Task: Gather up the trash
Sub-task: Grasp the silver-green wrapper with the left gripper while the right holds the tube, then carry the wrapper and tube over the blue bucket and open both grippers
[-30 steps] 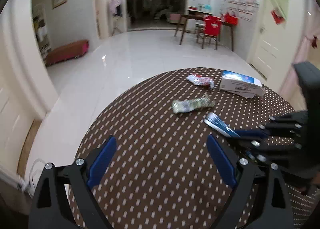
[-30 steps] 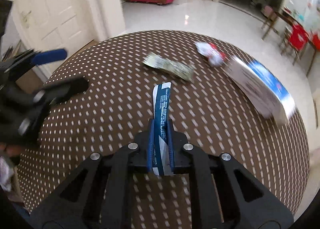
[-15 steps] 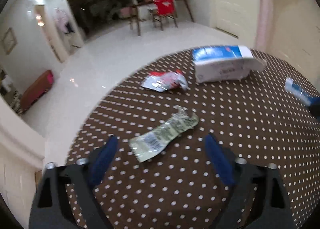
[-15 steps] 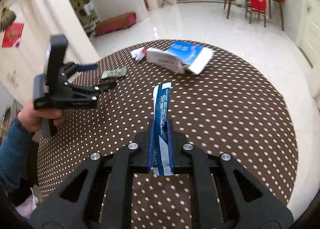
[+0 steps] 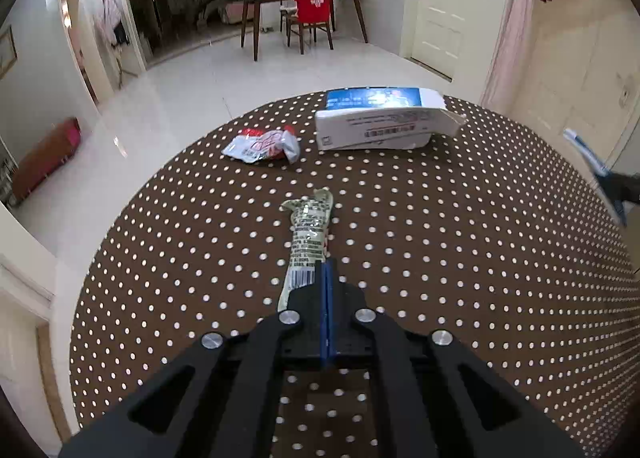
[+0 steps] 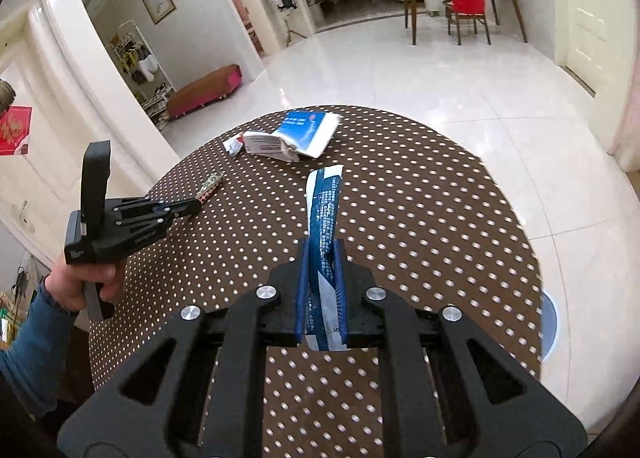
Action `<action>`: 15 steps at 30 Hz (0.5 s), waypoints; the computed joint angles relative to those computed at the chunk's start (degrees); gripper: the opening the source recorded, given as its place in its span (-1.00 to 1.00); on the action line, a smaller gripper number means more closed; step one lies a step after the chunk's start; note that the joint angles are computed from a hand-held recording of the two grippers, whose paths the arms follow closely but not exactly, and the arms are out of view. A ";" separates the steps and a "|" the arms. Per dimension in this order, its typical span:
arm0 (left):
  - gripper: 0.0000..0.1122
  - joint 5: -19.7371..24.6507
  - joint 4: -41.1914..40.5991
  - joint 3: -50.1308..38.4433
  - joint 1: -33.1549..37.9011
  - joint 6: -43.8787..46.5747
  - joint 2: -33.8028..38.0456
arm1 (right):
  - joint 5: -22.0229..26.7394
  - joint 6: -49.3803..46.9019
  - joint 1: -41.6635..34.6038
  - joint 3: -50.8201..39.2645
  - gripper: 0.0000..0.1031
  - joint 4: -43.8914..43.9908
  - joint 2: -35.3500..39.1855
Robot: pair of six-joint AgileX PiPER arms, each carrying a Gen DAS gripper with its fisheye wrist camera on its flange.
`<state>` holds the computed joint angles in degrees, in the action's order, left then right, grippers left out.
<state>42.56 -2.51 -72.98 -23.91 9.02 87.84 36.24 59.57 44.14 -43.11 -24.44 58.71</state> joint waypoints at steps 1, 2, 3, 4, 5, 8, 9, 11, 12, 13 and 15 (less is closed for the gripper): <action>-0.88 -0.70 2.68 0.31 -1.27 -2.45 0.16 | 0.85 0.69 0.48 0.27 -0.76 -0.53 -0.91; -0.61 -0.72 3.87 0.10 -1.82 -3.45 0.47 | 1.68 1.44 1.05 0.43 -0.76 -1.10 -1.65; -0.10 -0.84 5.23 -0.09 -2.46 -4.86 0.62 | 2.69 2.48 1.82 0.52 -0.76 -1.91 -2.34; 0.15 -2.34 8.77 0.37 -3.43 -8.18 0.40 | 3.64 3.41 2.57 0.67 -0.76 -2.62 -3.09; 0.33 -3.43 10.37 0.62 -3.76 -9.60 0.17 | 4.15 4.08 3.06 0.68 -0.76 -3.08 -3.40; 0.33 -2.92 6.74 -1.85 -2.52 -6.86 2.85 | 5.41 6.17 4.31 0.96 -0.76 -4.49 -4.18; 0.27 -1.66 5.13 -3.46 -1.94 -5.51 4.48 | 5.72 6.62 4.46 1.03 -0.76 -4.72 -4.34; -0.27 -1.03 -0.50 -5.29 -0.16 -1.09 5.71 | 7.13 6.67 4.83 1.61 -0.76 -4.64 -6.37; -0.52 -0.56 -0.56 -6.22 -0.19 -0.65 6.22 | 7.19 7.01 4.91 1.78 -0.76 -4.85 -6.71; -0.67 0.49 -1.22 -7.26 -0.03 0.13 6.62 | 7.42 7.46 5.15 1.90 -0.76 -5.15 -7.07; -0.82 2.93 -2.03 -9.17 -0.49 0.80 7.05 | 8.48 8.43 5.95 1.99 -0.76 -5.93 -7.77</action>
<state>45.49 -4.54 -82.14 -24.40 9.82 94.89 44.72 68.00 50.09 -41.12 -30.36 50.94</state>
